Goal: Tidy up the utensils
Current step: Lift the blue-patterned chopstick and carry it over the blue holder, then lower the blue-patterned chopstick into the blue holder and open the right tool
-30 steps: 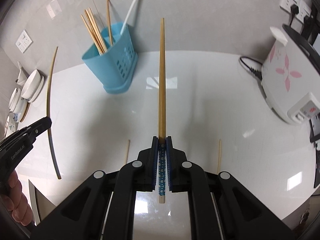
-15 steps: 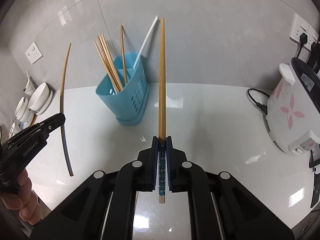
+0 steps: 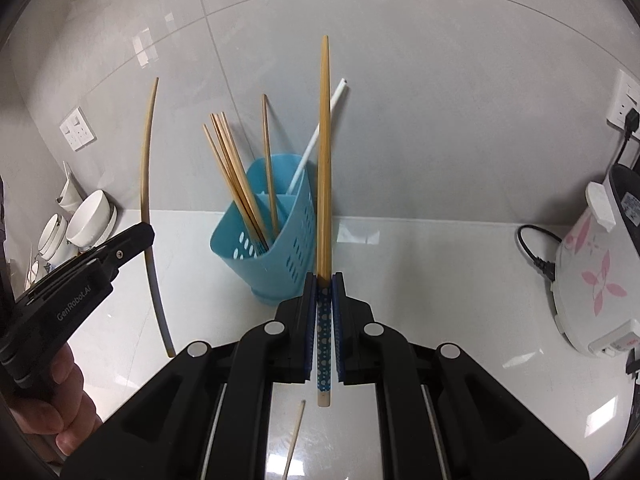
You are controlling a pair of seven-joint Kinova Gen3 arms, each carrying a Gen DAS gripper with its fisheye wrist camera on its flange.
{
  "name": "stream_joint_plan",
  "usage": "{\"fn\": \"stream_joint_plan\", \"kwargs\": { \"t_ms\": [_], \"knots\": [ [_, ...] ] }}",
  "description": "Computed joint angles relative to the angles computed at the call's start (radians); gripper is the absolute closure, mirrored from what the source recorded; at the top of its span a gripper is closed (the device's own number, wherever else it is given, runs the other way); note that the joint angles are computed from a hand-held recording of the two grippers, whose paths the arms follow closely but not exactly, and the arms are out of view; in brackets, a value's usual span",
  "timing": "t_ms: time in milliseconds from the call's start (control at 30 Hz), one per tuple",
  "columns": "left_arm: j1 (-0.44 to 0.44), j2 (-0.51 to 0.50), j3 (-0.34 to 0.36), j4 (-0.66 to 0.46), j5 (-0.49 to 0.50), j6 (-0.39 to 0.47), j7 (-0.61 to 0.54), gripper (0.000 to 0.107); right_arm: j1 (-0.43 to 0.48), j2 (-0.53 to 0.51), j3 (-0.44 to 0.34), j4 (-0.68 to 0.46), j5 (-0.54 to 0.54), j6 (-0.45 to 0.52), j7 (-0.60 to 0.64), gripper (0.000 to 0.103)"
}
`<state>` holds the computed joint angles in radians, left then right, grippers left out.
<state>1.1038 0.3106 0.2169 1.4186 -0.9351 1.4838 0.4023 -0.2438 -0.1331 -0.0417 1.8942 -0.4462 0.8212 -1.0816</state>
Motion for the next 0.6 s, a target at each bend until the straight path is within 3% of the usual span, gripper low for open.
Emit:
{"fn": "stream_joint_plan", "kwargs": {
  "t_ms": [267, 433, 600],
  "knots": [
    [-0.022, -0.013, -0.016, 0.063, -0.119, -0.071, 0.033, 0.101, -0.021, 0.023, 0.005, 0.005, -0.093, -0.078, 0.067, 0.096],
    [-0.027, 0.0, -0.026, 0.125, -0.254, -0.109, 0.098, 0.101, -0.013, 0.048, 0.015, 0.007, -0.177, -0.091, 0.148, 0.096],
    [-0.063, 0.009, -0.03, 0.159, -0.296, -0.159, 0.136, 0.101, 0.005, 0.069, 0.014, 0.011, -0.243, -0.101, 0.216, 0.096]
  ]
}}
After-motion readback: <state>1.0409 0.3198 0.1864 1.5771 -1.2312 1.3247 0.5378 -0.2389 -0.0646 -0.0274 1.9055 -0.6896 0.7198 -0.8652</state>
